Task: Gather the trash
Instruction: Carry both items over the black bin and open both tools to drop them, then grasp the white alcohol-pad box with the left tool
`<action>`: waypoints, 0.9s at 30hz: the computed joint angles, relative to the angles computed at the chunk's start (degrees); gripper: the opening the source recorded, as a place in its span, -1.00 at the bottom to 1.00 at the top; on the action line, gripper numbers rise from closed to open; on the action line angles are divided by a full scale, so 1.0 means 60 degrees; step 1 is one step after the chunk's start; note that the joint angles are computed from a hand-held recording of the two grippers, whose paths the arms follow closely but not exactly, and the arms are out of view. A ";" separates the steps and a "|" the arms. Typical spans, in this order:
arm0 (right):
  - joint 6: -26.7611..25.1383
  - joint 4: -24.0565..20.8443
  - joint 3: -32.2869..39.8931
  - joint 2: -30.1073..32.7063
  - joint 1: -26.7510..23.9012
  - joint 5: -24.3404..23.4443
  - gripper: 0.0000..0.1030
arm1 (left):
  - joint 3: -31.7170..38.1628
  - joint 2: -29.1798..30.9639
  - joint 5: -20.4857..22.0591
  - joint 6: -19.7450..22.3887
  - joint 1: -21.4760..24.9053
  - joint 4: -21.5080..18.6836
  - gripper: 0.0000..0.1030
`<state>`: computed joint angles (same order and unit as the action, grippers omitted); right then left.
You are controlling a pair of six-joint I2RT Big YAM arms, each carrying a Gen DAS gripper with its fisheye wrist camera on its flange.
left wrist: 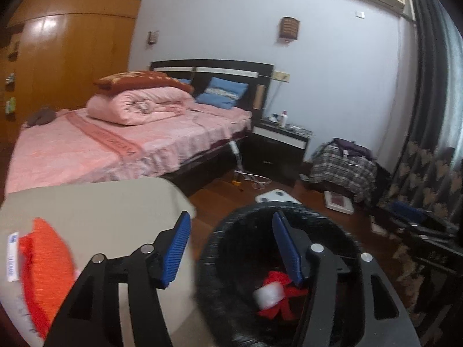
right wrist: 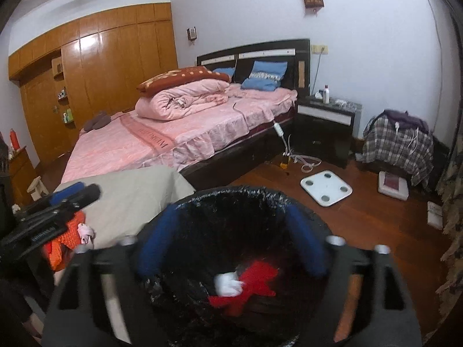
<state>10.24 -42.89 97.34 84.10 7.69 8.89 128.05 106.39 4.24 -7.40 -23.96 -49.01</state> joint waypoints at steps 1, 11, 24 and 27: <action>-0.0042 0.0067 -0.0025 -0.0016 0.0065 0.0143 0.78 | -0.0111 -0.0085 -0.0119 0.0011 0.0074 0.0028 0.21; 0.0064 0.0128 0.0340 0.0421 0.0793 -0.0129 0.87 | -0.2863 -0.2019 -0.2057 0.0273 0.1255 0.0700 0.36; -0.0308 -0.0095 0.2791 0.2613 0.2497 -0.0550 0.87 | -0.4424 -0.2694 -0.3226 0.0069 0.2713 0.0772 0.35; -0.0449 -0.0296 0.3505 0.3188 0.2735 -0.0495 0.87 | -0.4433 -0.2520 -0.3137 -0.0040 0.2890 0.0781 0.34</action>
